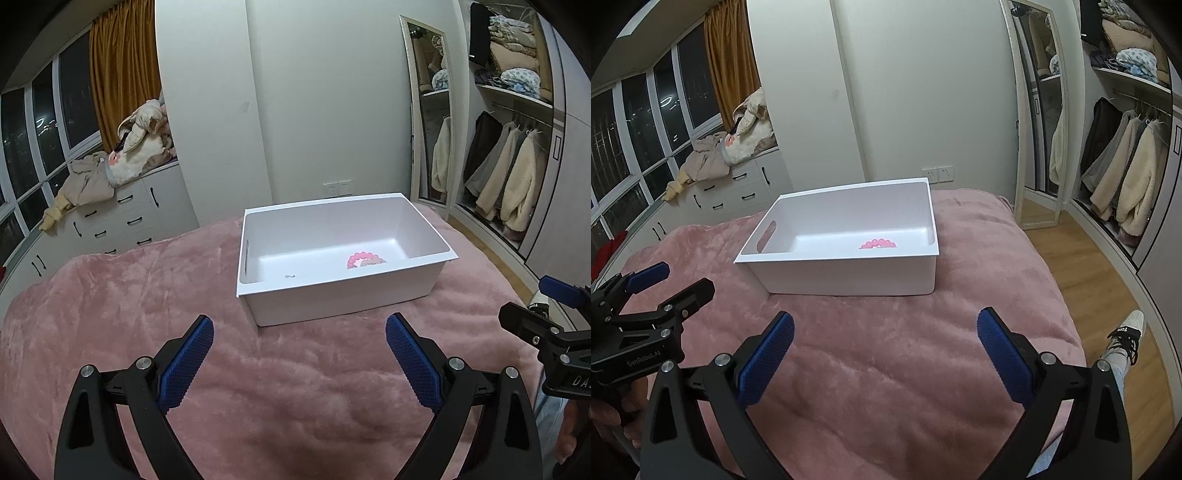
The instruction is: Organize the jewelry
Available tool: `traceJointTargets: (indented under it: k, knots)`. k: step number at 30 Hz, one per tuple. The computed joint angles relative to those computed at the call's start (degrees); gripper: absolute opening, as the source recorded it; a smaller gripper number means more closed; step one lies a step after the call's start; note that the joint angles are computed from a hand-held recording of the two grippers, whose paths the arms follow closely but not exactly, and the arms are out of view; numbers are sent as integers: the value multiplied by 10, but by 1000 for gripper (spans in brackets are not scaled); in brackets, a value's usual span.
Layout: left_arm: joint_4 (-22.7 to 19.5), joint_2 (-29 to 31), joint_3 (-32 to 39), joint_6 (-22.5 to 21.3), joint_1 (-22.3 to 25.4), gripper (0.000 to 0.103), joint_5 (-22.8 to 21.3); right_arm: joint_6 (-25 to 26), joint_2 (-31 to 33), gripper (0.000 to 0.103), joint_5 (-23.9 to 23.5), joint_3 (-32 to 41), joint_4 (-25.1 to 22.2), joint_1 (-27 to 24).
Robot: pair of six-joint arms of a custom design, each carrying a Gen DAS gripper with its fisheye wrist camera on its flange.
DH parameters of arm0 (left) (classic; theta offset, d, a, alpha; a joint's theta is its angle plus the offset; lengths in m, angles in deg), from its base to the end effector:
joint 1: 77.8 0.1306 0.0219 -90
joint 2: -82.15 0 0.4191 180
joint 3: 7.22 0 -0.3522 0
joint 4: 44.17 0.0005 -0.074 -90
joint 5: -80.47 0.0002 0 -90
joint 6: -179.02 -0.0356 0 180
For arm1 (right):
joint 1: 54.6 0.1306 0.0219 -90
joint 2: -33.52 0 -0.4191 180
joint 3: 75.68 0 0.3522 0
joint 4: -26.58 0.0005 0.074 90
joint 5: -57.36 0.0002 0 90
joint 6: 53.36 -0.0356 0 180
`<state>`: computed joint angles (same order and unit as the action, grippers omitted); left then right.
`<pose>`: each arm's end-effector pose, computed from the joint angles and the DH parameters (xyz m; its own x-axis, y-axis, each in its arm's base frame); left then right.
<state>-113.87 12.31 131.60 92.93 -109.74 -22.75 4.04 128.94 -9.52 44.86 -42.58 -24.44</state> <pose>0.4769 -0.2883 0.6214 -0.5810 0.2840 -0.7627 0.3298 0.9389 0.0984 0.4024 0.2171 0.6230 -0.6238 0.2106 -0.7527 0.1402 0.9775 0.1573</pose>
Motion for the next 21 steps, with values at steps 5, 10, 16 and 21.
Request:
traceJointTargets:
  k: [5, 10, 16, 21]
  knots:
    - [2, 2, -2, -2, 0, 95, 3, -7, -2, 98, -3, -9, 2, -5]
    - [12, -4, -13, -4, -1, 95, 6, -8, 1, 98, -5, -9, -1, -5]
    - [21, -8, -20, -5, -1, 95, 11, -8, 1, 98, -7, -13, 0, -6]
    - [18, -8, -21, -4, 0, 95, 12, -8, 2, 98, -7, -12, -2, -6]
